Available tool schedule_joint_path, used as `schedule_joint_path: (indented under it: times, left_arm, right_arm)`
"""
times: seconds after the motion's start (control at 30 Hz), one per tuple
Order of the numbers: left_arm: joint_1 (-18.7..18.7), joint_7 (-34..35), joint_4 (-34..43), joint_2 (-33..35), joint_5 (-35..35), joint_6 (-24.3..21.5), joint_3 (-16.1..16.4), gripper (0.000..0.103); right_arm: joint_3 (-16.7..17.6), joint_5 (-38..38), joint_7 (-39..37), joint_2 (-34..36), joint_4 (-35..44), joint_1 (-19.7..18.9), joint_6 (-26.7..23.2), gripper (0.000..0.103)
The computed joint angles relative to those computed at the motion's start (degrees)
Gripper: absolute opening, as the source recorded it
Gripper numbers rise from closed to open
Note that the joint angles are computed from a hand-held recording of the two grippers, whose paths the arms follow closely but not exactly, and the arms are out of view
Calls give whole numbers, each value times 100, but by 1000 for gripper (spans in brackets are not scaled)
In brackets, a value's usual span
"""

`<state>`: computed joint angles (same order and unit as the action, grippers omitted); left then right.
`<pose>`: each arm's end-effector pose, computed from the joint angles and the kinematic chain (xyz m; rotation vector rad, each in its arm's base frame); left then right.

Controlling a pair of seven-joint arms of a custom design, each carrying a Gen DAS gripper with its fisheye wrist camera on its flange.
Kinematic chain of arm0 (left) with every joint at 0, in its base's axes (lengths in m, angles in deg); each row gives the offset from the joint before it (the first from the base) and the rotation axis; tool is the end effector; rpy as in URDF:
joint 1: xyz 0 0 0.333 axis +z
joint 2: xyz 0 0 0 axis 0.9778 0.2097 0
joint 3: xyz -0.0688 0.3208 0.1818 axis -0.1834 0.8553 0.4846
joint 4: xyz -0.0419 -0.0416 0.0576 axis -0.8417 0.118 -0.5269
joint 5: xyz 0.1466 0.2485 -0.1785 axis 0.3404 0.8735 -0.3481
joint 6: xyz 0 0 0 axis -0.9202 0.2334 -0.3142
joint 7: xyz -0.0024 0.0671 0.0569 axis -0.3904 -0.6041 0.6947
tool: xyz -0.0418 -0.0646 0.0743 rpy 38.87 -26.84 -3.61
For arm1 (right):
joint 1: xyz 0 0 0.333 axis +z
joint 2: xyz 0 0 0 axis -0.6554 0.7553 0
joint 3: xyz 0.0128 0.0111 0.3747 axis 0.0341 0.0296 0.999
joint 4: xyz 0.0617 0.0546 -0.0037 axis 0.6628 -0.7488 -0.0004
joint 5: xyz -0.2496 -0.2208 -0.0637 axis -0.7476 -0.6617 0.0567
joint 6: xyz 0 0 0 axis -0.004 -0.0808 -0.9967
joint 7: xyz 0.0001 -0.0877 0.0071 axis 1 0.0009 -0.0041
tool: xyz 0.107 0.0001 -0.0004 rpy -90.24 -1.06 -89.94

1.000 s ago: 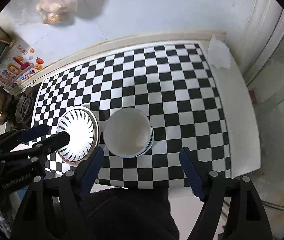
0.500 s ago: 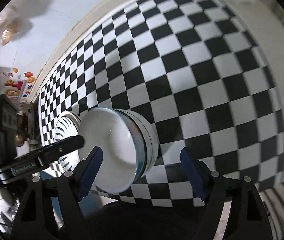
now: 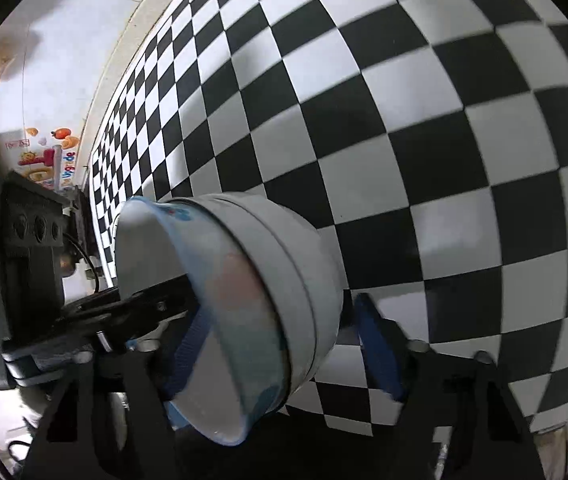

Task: Organize plates and bowls
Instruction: 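Grasp the bowl stack rim with both tools and lift it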

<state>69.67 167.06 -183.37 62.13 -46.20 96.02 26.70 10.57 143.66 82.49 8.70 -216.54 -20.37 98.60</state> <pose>0.4569 -0.1777 0.4751 1.9039 -1.9317 0.2959 0.4486 0.2734 0.3907 -1.7268 2.0420 0.7840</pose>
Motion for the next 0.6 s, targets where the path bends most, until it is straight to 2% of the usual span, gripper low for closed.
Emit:
schedule_joint_path:
  times: [0.07,0.3,0.6]
  left_arm:
    - [8,80,-62,-41,-54,65,7,35]
    - [-51,-66,-65,-77,219,207,-38,34]
    - [-76,-23,-297,-243,53,479,-32,34]
  right_arm:
    - [24,53,-15,75,-33,32,106,53]
    - [133,345,-274,181,-39,120,447,52]
    - [77,72,-148,-11,-71,84,372,51]
